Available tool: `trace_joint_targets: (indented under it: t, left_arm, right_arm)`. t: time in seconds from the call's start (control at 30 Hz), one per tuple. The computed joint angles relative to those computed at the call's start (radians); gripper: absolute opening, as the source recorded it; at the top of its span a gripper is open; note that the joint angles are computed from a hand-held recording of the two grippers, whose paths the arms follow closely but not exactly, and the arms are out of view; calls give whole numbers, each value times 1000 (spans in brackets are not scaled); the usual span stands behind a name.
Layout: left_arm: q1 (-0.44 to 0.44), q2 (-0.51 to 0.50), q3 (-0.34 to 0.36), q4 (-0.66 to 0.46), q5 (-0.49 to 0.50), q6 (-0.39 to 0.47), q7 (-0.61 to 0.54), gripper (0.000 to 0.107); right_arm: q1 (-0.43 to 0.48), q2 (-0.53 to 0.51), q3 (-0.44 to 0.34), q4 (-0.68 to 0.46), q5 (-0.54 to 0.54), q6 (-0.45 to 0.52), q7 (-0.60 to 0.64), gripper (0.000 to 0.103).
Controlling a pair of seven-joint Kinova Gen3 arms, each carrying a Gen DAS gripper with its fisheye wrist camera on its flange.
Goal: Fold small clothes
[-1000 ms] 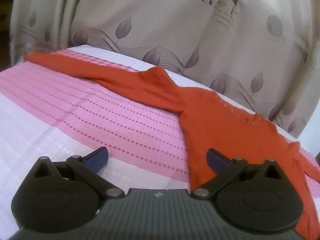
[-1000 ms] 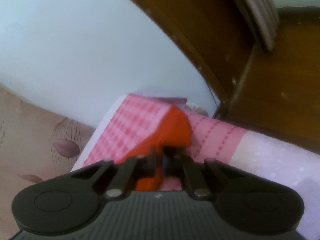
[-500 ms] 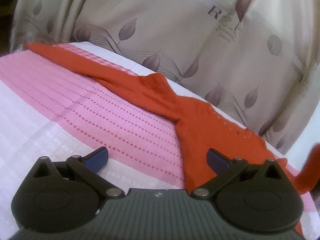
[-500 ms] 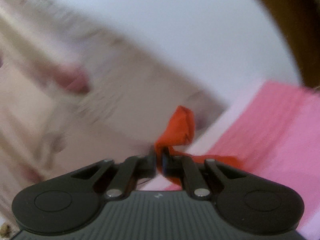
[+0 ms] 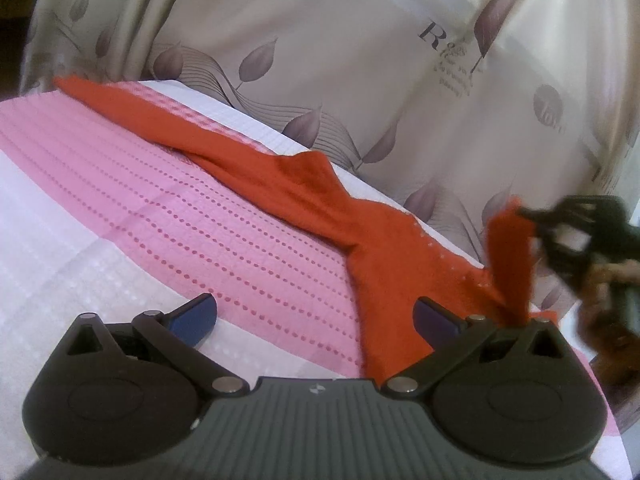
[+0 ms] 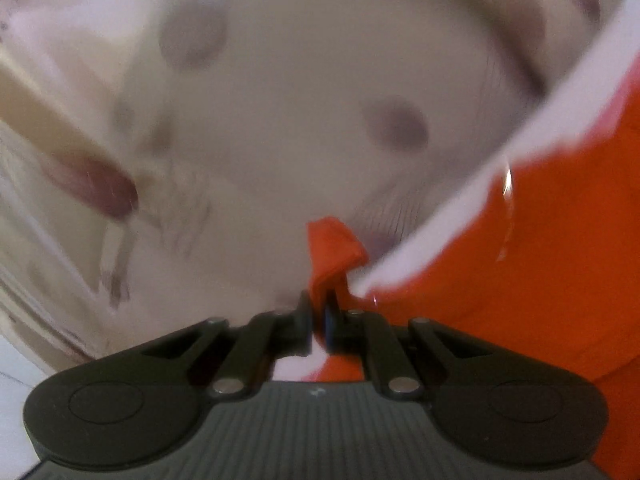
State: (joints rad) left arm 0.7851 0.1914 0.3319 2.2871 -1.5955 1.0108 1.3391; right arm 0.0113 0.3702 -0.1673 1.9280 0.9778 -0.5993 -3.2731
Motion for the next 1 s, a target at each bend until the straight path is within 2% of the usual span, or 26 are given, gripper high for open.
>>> trace_joint_targets:
  t: [0.1, 0.27, 0.47, 0.53, 0.63, 0.7, 0.77, 0.83, 0.93, 1.0]
  left_arm:
    - [0, 1, 0, 3, -8, 2, 16, 103]
    - [0, 1, 2, 6, -14, 5, 29, 103]
    - [-1, 3, 3, 6, -16, 6, 31, 103]
    - [-1, 2, 3, 7, -16, 5, 31, 103]
    - [-1, 1, 3, 6, -14, 5, 28, 103]
    - [-2, 0, 3, 7, -14, 5, 28, 103]
    - [-2, -2, 3, 11, -17, 4, 37, 103]
    - [-2, -2, 4, 14, -23, 6, 50, 103]
    - [-7, -5, 4, 23, -37, 1, 72, 103]
    - [-9, -10, 6, 39, -57, 2, 113, 103]
  right_arm:
    - [-54, 34, -27, -16, -30, 48, 44, 6]
    - [7, 90, -226, -55, -57, 214, 200, 6]
    - [-22, 133, -313, -140, 60, 387, 182, 6]
    - [8, 163, -379, -163, 142, 421, 176, 8]
    - [86, 202, -464, -149, 204, 352, 199, 10]
    - [148, 207, -503, -112, 185, 270, 261, 29]
    - [212, 172, -522, -42, 135, 189, 338, 42]
    - [232, 96, -482, 41, 99, 123, 372, 45]
    - [280, -43, -476, 166, 67, 145, 481, 48]
    - [238, -136, -422, 213, 80, 225, 563, 56]
